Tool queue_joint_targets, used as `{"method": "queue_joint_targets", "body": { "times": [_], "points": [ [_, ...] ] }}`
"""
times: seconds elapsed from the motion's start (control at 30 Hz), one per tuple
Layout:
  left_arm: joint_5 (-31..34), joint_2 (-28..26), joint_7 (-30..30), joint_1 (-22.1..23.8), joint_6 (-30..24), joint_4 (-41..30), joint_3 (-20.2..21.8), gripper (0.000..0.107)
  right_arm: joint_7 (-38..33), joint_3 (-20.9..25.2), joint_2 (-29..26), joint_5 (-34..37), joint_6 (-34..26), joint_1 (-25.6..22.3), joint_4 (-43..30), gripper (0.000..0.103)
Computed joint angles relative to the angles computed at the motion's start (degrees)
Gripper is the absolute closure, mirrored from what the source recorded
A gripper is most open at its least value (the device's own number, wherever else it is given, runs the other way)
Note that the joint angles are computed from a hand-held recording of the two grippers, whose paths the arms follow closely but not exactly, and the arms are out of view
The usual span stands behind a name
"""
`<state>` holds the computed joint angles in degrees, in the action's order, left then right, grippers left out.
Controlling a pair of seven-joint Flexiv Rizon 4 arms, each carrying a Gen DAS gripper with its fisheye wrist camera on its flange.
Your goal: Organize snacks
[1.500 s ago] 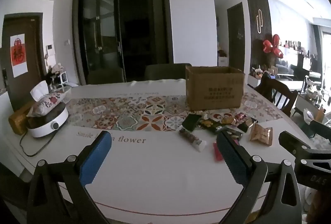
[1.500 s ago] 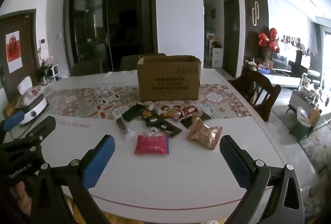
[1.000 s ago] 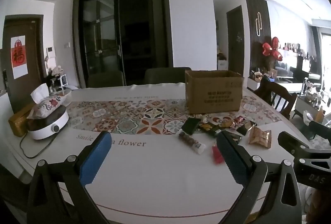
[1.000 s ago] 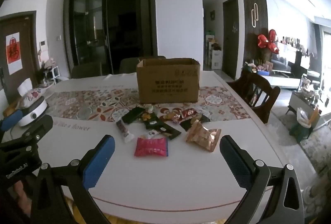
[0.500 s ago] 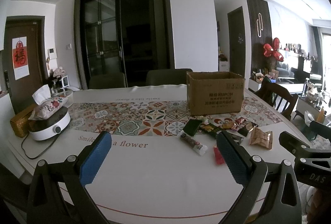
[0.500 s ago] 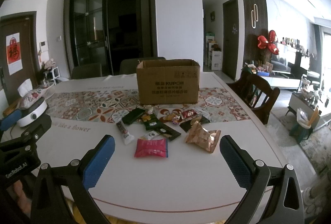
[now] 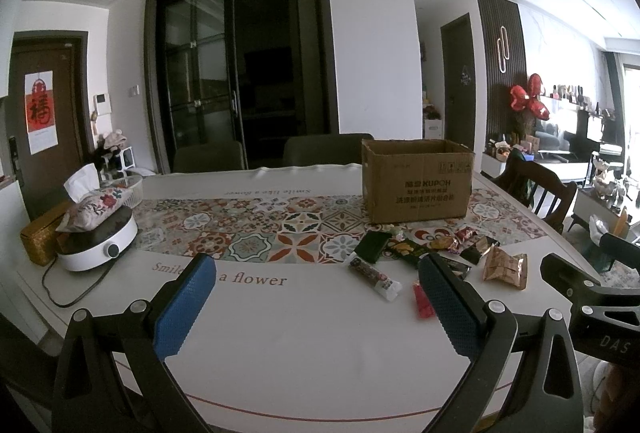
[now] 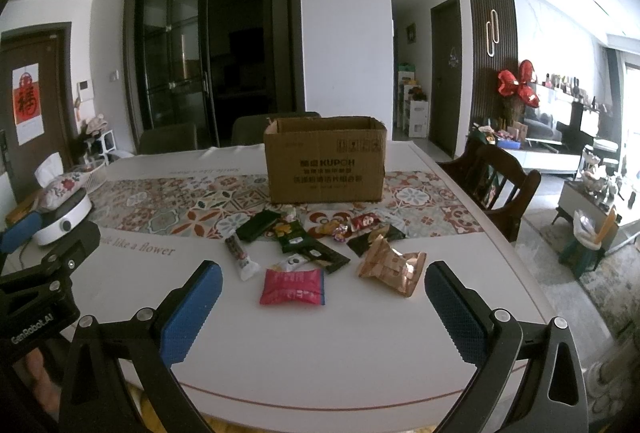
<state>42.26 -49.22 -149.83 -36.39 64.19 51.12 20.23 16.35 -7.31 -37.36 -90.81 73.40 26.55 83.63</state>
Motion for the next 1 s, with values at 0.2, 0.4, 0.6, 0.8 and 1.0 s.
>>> {"method": "queue_joint_targets", "body": {
  "times": [0.2,0.4,0.6,0.8,1.0],
  "points": [
    [0.1,0.0,-0.2,0.0,0.0,0.0,0.0,0.004,0.3,0.1,0.1,-0.4,0.0,-0.1,0.1,0.001],
    [0.3,0.0,-0.3,-0.1,0.1,0.1,0.1,0.004,0.5,0.2,0.0,-0.7,-0.1,-0.1,0.0,0.001],
    [0.4,0.0,-0.4,-0.1,0.1,0.1,0.1,0.004,0.5,0.2,0.0,-0.8,-0.2,-0.2,0.0,0.001],
    [0.4,0.1,-0.4,0.0,0.2,0.2,0.0,0.004,0.7,0.3,0.0,-1.0,-0.1,-0.2,-0.1,0.001],
    [0.5,0.1,-0.5,-0.1,0.2,0.2,0.1,0.004,0.8,0.3,0.0,-1.0,-0.2,-0.2,-0.1,0.001]
  ]
}}
